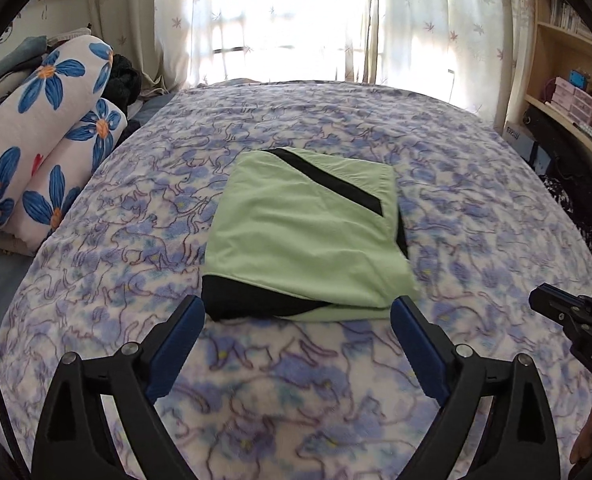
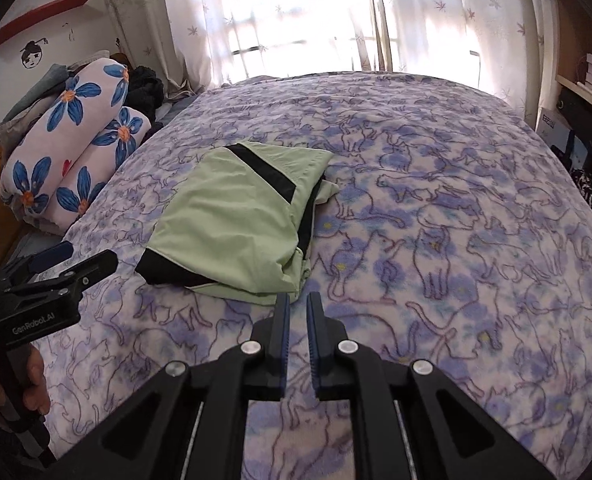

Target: Fold large clothes

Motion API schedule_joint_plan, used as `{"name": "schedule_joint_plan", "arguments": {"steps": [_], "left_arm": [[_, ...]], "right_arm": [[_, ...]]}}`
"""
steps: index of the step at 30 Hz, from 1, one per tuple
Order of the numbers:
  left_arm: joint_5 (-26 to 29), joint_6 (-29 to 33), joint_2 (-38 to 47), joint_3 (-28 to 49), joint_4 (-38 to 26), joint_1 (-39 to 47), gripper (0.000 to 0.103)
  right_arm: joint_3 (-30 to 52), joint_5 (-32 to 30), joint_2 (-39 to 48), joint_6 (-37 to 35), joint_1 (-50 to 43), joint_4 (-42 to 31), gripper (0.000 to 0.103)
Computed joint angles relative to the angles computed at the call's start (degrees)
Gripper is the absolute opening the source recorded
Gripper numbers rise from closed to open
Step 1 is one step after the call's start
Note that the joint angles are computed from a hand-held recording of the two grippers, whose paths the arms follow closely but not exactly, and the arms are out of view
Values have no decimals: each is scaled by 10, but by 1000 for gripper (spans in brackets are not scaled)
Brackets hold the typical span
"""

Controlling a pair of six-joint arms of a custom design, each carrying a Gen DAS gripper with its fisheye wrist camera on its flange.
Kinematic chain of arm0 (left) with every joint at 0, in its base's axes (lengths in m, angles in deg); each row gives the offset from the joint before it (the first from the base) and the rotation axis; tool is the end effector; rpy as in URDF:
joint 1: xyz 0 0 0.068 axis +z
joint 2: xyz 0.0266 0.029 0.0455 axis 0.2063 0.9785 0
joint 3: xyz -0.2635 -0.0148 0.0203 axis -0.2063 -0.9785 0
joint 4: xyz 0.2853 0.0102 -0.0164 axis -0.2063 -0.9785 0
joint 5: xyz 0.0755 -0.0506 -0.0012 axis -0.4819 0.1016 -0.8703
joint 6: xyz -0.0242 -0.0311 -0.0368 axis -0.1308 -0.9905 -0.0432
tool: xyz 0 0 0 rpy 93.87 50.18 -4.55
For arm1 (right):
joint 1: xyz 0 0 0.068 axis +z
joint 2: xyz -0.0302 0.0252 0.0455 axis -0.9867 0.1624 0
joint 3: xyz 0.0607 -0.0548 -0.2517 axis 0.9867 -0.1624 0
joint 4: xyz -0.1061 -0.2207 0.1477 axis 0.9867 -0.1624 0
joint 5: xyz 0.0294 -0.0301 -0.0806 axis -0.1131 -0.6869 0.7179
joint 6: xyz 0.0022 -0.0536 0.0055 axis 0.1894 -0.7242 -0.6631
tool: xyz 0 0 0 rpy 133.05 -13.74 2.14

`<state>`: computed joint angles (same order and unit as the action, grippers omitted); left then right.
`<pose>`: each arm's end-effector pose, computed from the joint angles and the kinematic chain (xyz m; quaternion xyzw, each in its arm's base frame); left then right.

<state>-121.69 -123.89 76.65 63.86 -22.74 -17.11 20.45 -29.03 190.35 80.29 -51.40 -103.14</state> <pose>0.2645 -0.1225 0.1958 -0.2725 0.8883 0.0921 0.3580 0.3783 0.2199 0.1669 -0.3278 0.8730 0.1560 0.3257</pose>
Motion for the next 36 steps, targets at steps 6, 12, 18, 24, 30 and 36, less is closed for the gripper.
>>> {"name": "schedule_joint_plan", "arguments": {"steps": [6, 12, 18, 24, 30, 36], "left_arm": [[-26, -115, 6, 21, -67, -91, 99], [-20, -240, 37, 34, -106, -174, 100], [-34, -344, 117, 107, -187, -266, 102], [-25, -418, 165, 159, -231, -317, 102], [-16, -507, 204, 206, -271, -374, 102], [-34, -581, 261, 297, -364, -421, 102]], "right_arm": [[-101, 17, -96, -8, -34, 16, 49], [-209, 11, -197, -27, -64, 27, 54], [-304, 4, -287, -51, -100, 31, 55], [-367, -10, -343, -61, -143, 24, 55], [-411, -62, -398, -75, -203, -17, 55], [-444, -100, -474, -100, -244, -63, 55]]}}
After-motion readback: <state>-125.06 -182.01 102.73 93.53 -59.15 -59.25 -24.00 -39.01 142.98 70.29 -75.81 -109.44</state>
